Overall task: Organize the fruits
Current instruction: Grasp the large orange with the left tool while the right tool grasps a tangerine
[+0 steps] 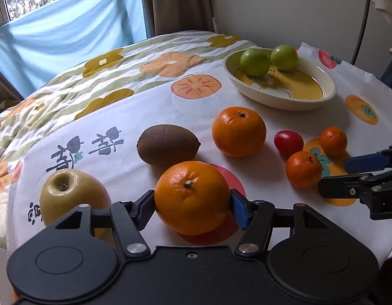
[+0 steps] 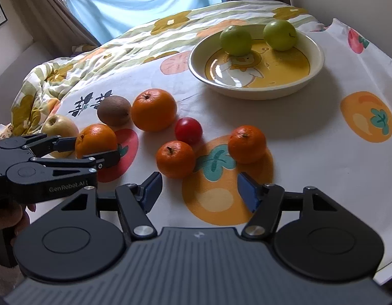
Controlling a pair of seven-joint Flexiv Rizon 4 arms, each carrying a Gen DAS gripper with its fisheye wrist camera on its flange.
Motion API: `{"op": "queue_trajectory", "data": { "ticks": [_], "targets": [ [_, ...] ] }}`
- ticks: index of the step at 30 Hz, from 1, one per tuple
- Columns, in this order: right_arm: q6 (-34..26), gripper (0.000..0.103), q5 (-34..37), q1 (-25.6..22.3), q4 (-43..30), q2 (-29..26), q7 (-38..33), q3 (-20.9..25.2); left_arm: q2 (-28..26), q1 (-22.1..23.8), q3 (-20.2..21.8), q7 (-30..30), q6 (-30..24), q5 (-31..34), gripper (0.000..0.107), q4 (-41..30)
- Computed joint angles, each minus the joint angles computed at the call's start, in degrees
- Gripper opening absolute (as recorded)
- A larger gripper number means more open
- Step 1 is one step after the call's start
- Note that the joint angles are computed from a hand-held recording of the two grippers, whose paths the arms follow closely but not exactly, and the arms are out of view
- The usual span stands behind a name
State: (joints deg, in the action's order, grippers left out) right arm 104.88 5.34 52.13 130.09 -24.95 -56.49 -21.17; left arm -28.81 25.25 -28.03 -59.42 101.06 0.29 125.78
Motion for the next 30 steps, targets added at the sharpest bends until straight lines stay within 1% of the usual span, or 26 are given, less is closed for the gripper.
{"op": "queue_trajectory", "data": {
  "ticks": [3, 8, 10, 13, 15, 16, 17, 18, 22, 25, 30],
  "targets": [
    [0.11, 0.078, -0.39, 0.20, -0.53, -0.51, -0.50, -0.11, 0.46, 0.57, -0.37, -0.11, -0.34, -0.20, 0.066, 0.46],
    [0.02, 0.072, -1.22, -3.03, -2.32, -1.54, -0.36, 3.05, 1.50, 0.22, 0.89, -0.55, 0.68, 0.11, 0.066, 1.82],
    [0.30, 0.071, -1.39, -3.99, -2.96, -2.08, -0.23, 4.09, 1.77, 1.79, -0.29, -0.84, 1.36, 0.79, 0.066, 2.68],
    [0.27, 0.067, -1.58, -3.83, -3.77, -2.83, -0.41, 4.01, 2.37, 2.98, -1.02, -1.66, 1.99, 1.78, 0.066, 3.42],
    [0.04, 0.066, -1.61, -3.03, -4.33, -3.34, -0.52, 3.15, 2.64, 4.12, -2.01, -2.37, 2.04, 2.23, 0.066, 3.77],
    [-0.13, 0.064, -1.53, -2.30, -4.47, -3.54, -0.54, 2.33, 2.79, 4.37, -2.20, -2.76, 2.11, 2.37, 0.066, 3.91],
    [-0.36, 0.056, -1.49, -1.56, -4.61, -3.74, -0.52, 1.53, 2.96, 4.38, -2.16, -3.21, 2.28, 2.47, 0.066, 4.08],
    [-0.24, 0.054, -1.84, -2.39, -4.83, -3.73, -0.66, 2.43, 3.15, 4.48, -2.21, -3.68, 2.47, 2.59, 0.066, 4.28],
    [-0.33, 0.053, -1.57, 0.29, -4.07, -3.17, -0.62, -0.15, 4.02, 6.43, -4.02, -5.97, 2.96, 3.36, 0.066, 5.27],
    [0.10, 0.053, -0.77, 2.43, -3.02, -2.09, -0.91, -2.01, 5.45, 9.00, -6.45, -7.36, 3.21, 4.50, 0.066, 6.44],
    [1.07, 0.053, 1.79, 7.96, -1.06, -0.07, -1.82, -7.21, 8.43, 13.20, -10.76, -9.43, 3.35, 6.12, 0.066, 8.23]
  ]
}}
